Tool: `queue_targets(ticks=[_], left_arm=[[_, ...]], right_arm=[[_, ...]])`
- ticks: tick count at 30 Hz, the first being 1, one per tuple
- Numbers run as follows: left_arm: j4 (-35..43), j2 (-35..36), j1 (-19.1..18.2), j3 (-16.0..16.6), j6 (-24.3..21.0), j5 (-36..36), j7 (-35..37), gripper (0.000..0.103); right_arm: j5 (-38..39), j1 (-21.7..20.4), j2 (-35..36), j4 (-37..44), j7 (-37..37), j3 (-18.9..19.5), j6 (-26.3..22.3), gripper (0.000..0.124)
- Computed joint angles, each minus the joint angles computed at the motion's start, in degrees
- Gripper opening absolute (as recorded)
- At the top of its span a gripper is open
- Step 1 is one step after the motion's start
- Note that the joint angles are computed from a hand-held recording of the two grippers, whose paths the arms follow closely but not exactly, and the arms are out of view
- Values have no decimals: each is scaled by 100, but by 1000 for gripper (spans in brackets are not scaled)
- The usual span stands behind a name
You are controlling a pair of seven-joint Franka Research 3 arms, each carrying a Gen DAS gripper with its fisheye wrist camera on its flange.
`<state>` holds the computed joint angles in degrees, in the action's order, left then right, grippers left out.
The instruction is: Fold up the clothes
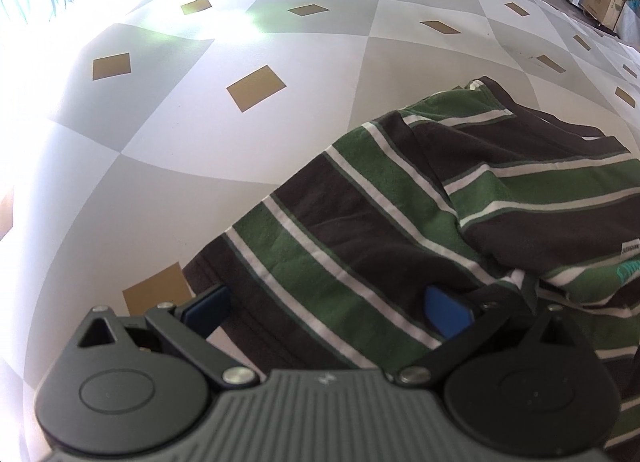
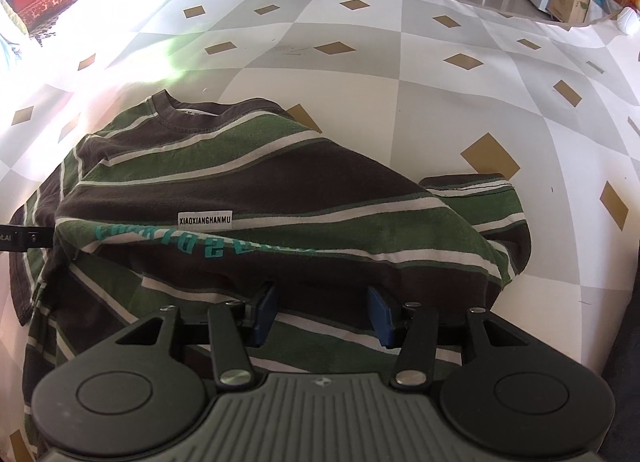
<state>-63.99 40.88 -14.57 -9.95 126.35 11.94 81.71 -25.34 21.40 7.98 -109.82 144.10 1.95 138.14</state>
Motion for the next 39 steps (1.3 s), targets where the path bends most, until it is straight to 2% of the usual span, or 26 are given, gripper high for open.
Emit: queue_targets(ticks=[5,9,15,18,21,22,26,28,30,35,39], left_arm=[[5,16,-177,252,178,447,-255,103],[204,128,-160,280,60,503,-468,103],[531,340,-345,540,23,1013,-754,103],[856,509,-389,603,-222,1100,-948,103],[1196,640,-326,499,-588,912,-983,103],[1148,591,-268,415,-580,798,-935,103],[480,156,-218,289,85,748,-805,103],[289,28,-230,239,367,762,-700,103],[173,-55,-208,127,535,667,-512,103],[-216,-280,-169,-139,862,391,170,103],[-403,-365,-197,-239,982,236,606,103]], right_arm=[[-80,61,37,101,-103,29,-191,48],[-17,108,15,132,-156,65,-279,48],[259,100,-257,-226,-181,162,79,48],[647,95,-357,-445,-467,270,364,48],[600,196,-336,-459,-514,355,458,48],[580,238,-313,-439,-506,377,474,48],[725,402,-138,-357,-391,431,566,51],[214,601,5,-164,-153,400,347,54],[34,725,137,16,-272,405,200,56],[-28,900,246,65,-332,371,433,58],[338,893,276,40,-756,400,757,58]])
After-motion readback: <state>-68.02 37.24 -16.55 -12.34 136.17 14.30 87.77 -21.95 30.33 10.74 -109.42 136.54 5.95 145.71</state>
